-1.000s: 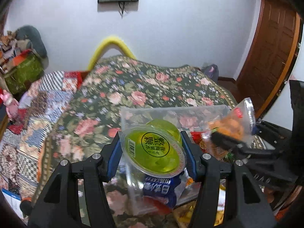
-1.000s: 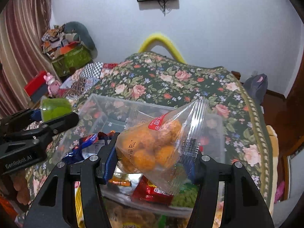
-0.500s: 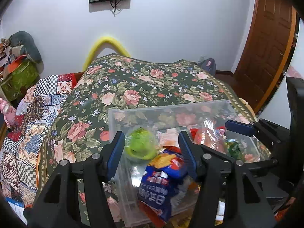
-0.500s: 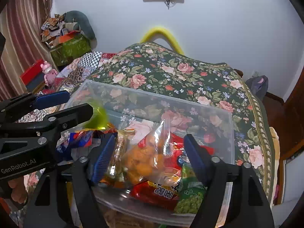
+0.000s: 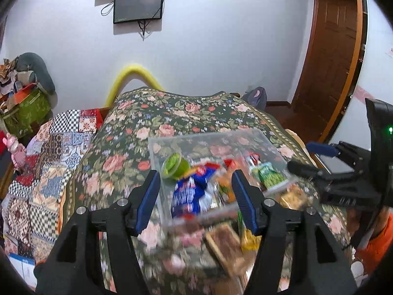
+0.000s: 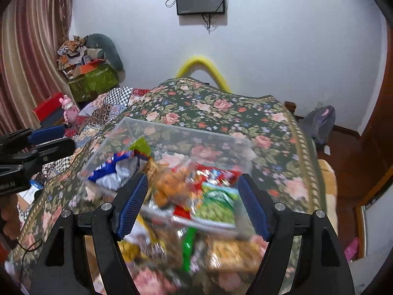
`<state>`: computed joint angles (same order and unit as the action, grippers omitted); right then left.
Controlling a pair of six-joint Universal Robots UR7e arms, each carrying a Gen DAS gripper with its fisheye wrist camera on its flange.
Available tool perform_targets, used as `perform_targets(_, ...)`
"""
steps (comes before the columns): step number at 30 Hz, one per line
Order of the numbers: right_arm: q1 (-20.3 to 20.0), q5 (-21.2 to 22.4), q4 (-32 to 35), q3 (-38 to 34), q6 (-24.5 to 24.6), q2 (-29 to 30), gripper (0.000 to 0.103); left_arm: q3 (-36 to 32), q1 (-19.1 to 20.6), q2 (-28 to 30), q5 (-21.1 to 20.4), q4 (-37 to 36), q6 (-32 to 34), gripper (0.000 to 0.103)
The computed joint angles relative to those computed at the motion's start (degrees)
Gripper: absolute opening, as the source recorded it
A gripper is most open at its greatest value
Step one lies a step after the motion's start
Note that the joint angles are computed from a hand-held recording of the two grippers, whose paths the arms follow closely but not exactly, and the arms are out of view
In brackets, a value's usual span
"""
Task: Organize snacks
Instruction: 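Grasp white-labelled biscuit roll with left tool while right tool grasps barcode biscuit roll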
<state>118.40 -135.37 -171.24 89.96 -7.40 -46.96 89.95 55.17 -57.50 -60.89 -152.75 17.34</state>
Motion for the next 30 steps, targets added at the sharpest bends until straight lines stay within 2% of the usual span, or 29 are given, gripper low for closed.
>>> perform_targets(6,0.16,-2.73,-1.52,6.06,1.69,-3.58,0.076,6.42,0.40,-4.59,-0.27,2.96,-4.62,0.062)
perform_targets(11,-0.06,-3.67,0.24,10.99,6.74,-6.50,0.076,11.99,0.83,-6.76,1.29,5.24,-7.48,0.062)
perform_targets(15,0.04,-2.04,1.23,14.50,10.91,-8.36,0.076,15.48,1.26,-8.09,0.79,8.35,-9.89,0.062)
perform_targets(19,0.74,-1.63,1.36,16.35,12.71,-8.28,0.076,18.35,1.36,-8.88,0.27,9.98,-11.05,0.062)
perform_targets(24,1.47,1.20,2.81,16.30,14.63,-6.45,0.076,20.61,2.08,-9.20,0.52,9.75,-12.03,0.063)
perform_targets(27,1.80,3.09,3.77,15.47,15.46,-4.69,0.076,23.34,2.26,-10.15,2.10,5.95,-10.70,0.062)
perform_targets(29,1.93,4.13,4.61,14.71,15.99,-3.44,0.076,24.46,2.45,-10.88,2.17,4.14,-9.93,0.057)
perform_targets(30,1.98,4.75,5.22,14.23,16.49,-2.76,0.076,24.89,2.68,-11.32,1.79,3.53,-9.60,0.051)
